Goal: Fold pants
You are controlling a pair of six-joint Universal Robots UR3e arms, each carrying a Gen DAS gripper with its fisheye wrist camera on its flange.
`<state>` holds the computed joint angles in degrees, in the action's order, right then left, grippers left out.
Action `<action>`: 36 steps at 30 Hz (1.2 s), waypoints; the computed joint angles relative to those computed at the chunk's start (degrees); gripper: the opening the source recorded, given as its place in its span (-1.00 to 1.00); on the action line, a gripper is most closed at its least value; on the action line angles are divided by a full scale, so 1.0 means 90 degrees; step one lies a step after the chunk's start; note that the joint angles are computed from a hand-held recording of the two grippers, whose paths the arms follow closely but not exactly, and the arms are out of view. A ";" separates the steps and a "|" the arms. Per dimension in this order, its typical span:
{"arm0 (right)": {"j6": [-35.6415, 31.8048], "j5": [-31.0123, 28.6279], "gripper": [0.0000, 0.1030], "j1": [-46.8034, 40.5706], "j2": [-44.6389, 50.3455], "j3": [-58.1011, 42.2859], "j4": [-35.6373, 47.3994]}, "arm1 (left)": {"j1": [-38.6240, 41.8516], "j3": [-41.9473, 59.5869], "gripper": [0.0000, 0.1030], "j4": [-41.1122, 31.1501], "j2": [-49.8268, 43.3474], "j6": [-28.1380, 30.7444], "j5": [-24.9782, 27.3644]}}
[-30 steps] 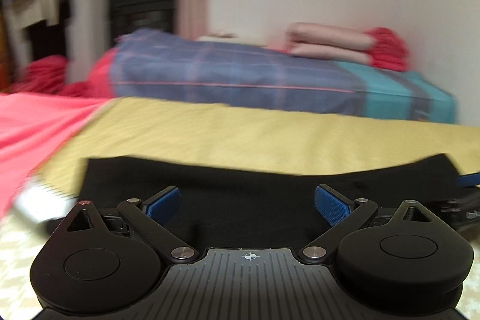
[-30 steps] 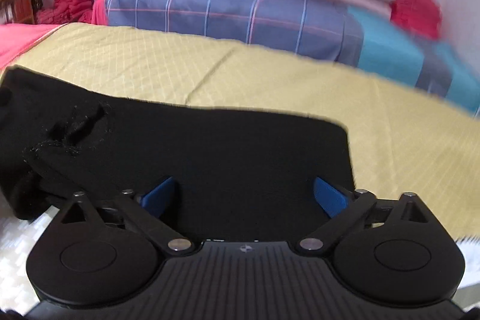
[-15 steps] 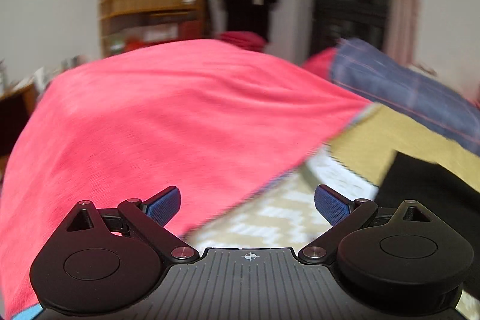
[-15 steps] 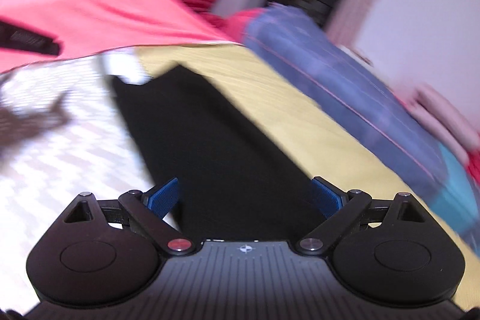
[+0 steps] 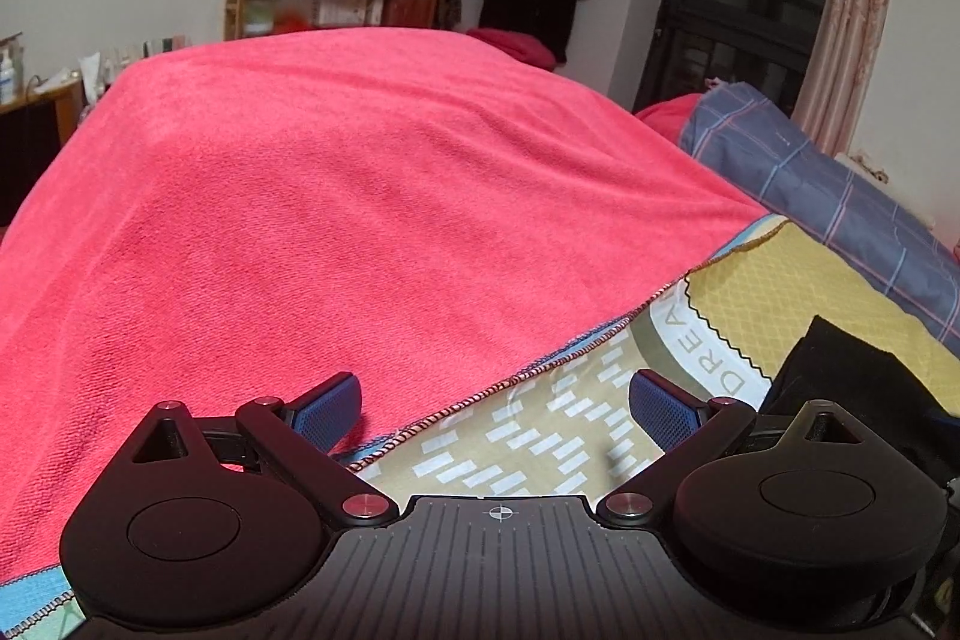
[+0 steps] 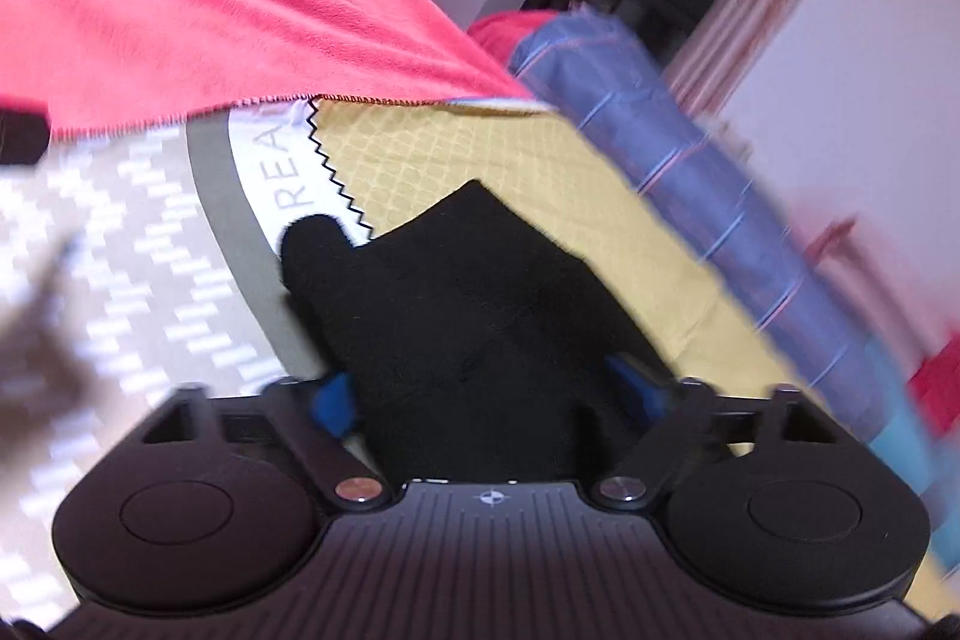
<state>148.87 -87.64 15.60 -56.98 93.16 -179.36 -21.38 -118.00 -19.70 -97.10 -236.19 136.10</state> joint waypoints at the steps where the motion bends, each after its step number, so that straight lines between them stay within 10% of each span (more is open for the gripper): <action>1: 0.0229 0.0204 0.14 -0.0040 -0.0034 -0.0175 0.0437 | 0.0029 0.0023 1.00 0.0033 -0.0045 0.0027 -0.0019; 10: 0.0951 0.1534 -0.52 -0.0727 -0.0576 -0.0506 0.1918 | 0.0118 0.0073 1.00 0.0030 -0.0078 0.0117 -0.0197; 17: 0.1400 0.3204 -0.65 -0.2108 -0.1610 -0.0302 0.2877 | -0.0595 0.0811 1.00 0.0485 -0.0561 0.0955 -0.0452; 22: 0.1332 0.4223 -0.67 -0.3357 -0.2278 0.0089 0.3361 | -0.1472 0.2779 1.00 0.0363 -0.1996 0.2110 -0.1035; 32: -0.0080 0.6206 -0.68 -0.6758 -0.3225 0.0906 0.5113 | -0.2052 0.8451 1.00 -0.2382 -0.5315 0.2882 -0.1548; 36: -0.0524 0.6228 -0.67 -0.7904 -0.2709 0.1236 0.5288 | -0.1988 0.8314 1.00 -0.1872 -0.5325 0.3228 -0.2190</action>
